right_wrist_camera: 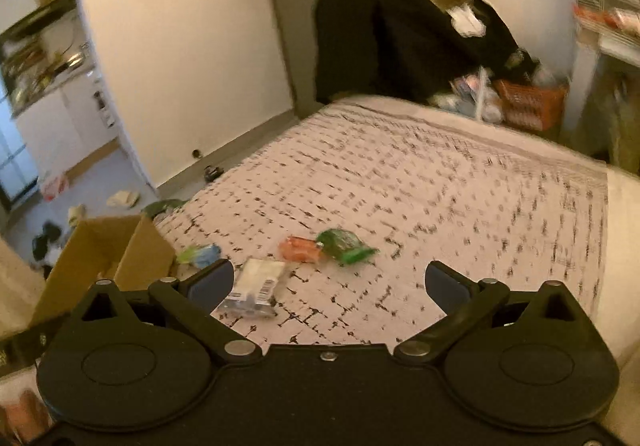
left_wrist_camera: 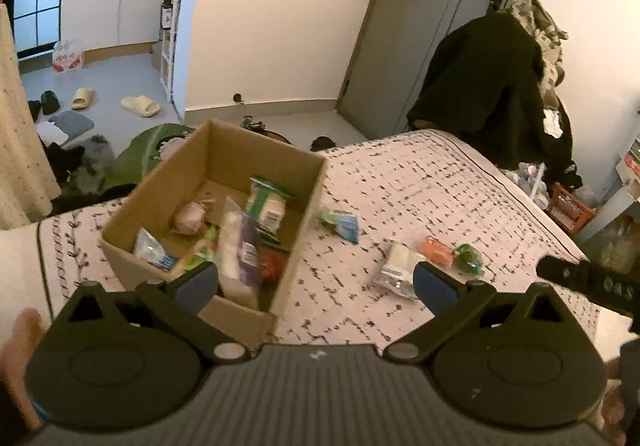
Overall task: Organize snacks
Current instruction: 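Move both grippers back toward the remaining snacks, then grasp the white bread packet with left gripper while right grasps the green packet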
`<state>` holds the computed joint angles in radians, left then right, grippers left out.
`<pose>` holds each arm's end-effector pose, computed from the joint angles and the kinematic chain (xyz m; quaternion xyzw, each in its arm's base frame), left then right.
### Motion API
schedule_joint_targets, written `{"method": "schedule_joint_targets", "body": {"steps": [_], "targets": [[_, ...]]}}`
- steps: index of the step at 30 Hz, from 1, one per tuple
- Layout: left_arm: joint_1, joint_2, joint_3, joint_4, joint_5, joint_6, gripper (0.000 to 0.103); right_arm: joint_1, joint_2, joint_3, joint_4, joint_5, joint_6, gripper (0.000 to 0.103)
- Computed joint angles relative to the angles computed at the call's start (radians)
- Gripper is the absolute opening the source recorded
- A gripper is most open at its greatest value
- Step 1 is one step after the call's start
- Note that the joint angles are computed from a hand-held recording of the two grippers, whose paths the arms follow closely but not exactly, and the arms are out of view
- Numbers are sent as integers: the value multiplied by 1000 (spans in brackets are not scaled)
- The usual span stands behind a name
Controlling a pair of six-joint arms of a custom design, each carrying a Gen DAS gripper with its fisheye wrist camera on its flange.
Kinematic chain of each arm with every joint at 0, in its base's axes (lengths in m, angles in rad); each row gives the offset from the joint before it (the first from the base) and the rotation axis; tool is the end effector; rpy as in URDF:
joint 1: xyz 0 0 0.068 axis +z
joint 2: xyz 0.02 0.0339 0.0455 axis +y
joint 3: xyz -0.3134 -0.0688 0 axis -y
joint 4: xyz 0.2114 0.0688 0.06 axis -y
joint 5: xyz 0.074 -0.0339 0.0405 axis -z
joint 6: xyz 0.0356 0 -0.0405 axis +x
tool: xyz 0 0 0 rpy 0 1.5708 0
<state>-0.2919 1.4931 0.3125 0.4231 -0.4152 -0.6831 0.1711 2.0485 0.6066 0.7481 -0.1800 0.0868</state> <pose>0.2043 -0.0464 0.1800 -0.2546 0.8657 -0.0140 0.4306 0.3286 0.0632 0.1202 -0.0761 0.8993 0.1351 0.4089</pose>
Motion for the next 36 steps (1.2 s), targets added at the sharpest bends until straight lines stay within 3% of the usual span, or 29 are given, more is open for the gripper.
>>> {"method": "schedule_joint_targets", "body": {"steps": [3,12,21,25,30,36], "targets": [[-52,54,-29,106,-36,11,102,-19,24,7,10,-20,-5,103],[-86,295,22,289,-5,-3,99,-21,95,58,47,-10,-7,103],[-56,474,189,283,43,9,99,-13,189,167,36,3,-46,98],[-29,555,274,258,93,20,99,-12,257,273,-20,23,-76,91],[9,661,378,242,162,48,99,-25,329,386,-115,-21,-102,91],[27,753,502,159,178,47,99,-21,406,504,-184,-55,-119,91]]}}
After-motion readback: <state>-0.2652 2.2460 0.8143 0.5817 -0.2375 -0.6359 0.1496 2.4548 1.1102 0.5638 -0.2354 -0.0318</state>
